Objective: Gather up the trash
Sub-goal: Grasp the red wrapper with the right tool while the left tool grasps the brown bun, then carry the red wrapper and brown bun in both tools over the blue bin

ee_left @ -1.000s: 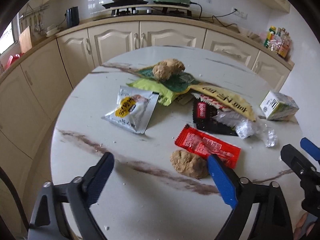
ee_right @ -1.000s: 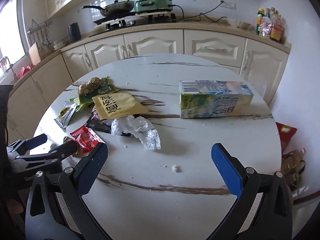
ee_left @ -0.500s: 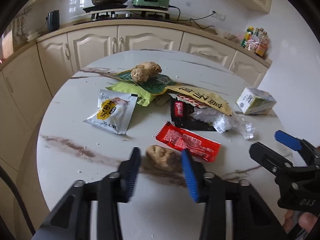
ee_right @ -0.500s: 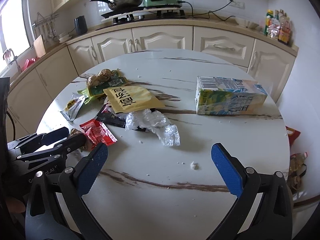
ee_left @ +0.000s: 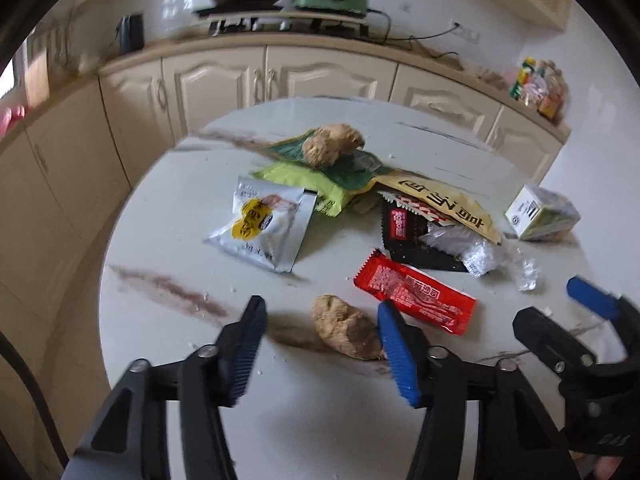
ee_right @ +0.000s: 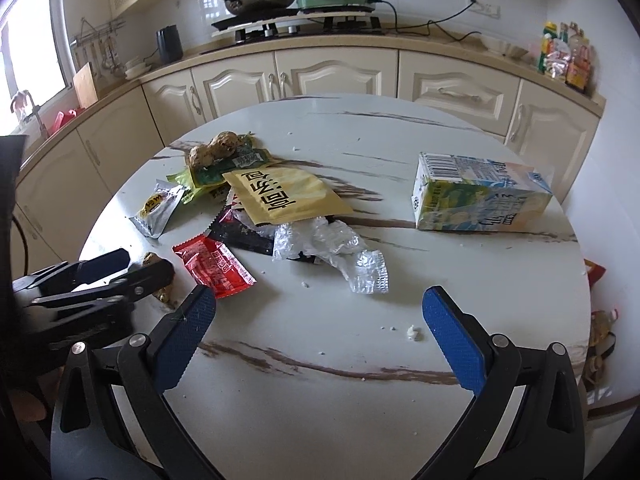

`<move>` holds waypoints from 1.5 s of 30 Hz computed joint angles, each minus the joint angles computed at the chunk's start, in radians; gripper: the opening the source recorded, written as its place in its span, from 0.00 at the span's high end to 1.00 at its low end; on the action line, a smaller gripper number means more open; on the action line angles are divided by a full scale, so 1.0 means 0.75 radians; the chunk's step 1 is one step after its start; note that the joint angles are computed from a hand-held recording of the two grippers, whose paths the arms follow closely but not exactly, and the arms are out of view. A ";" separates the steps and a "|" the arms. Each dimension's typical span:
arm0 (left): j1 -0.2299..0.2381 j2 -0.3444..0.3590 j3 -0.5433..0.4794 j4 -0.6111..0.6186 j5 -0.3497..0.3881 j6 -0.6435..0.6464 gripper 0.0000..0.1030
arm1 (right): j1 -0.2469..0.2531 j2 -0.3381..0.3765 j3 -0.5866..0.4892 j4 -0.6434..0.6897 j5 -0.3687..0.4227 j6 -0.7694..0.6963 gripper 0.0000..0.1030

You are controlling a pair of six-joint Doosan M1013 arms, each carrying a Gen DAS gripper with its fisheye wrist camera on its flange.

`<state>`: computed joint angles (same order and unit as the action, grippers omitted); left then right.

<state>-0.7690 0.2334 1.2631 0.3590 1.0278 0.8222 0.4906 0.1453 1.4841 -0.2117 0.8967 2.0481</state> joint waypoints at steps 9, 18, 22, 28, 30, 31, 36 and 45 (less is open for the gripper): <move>0.020 -0.068 0.085 -0.074 -0.117 0.056 0.77 | 0.019 0.032 -0.031 0.029 0.025 -0.060 0.00; 0.053 -0.165 0.192 -0.128 -0.173 0.075 0.77 | 0.049 0.110 -0.101 0.133 0.048 -0.231 0.00; 0.060 -0.198 0.226 -0.115 -0.176 0.074 0.77 | 0.046 0.150 -0.143 0.180 0.083 -0.297 0.08; 0.074 -0.225 0.262 -0.168 -0.211 0.091 0.77 | 0.060 0.176 -0.172 0.154 0.104 -0.332 0.36; 0.080 -0.228 0.265 -0.197 -0.219 0.117 0.77 | 0.059 0.169 -0.165 0.157 0.091 -0.337 0.61; 0.082 -0.230 0.267 -0.208 -0.227 0.122 0.77 | 0.059 0.166 -0.162 0.159 0.091 -0.348 0.63; 0.089 -0.234 0.265 -0.270 -0.263 0.171 0.77 | 0.048 0.139 -0.133 0.191 0.080 -0.361 0.81; 0.068 -0.286 0.290 -0.220 -0.318 0.137 0.77 | 0.073 0.071 -0.087 0.161 0.028 -0.310 0.92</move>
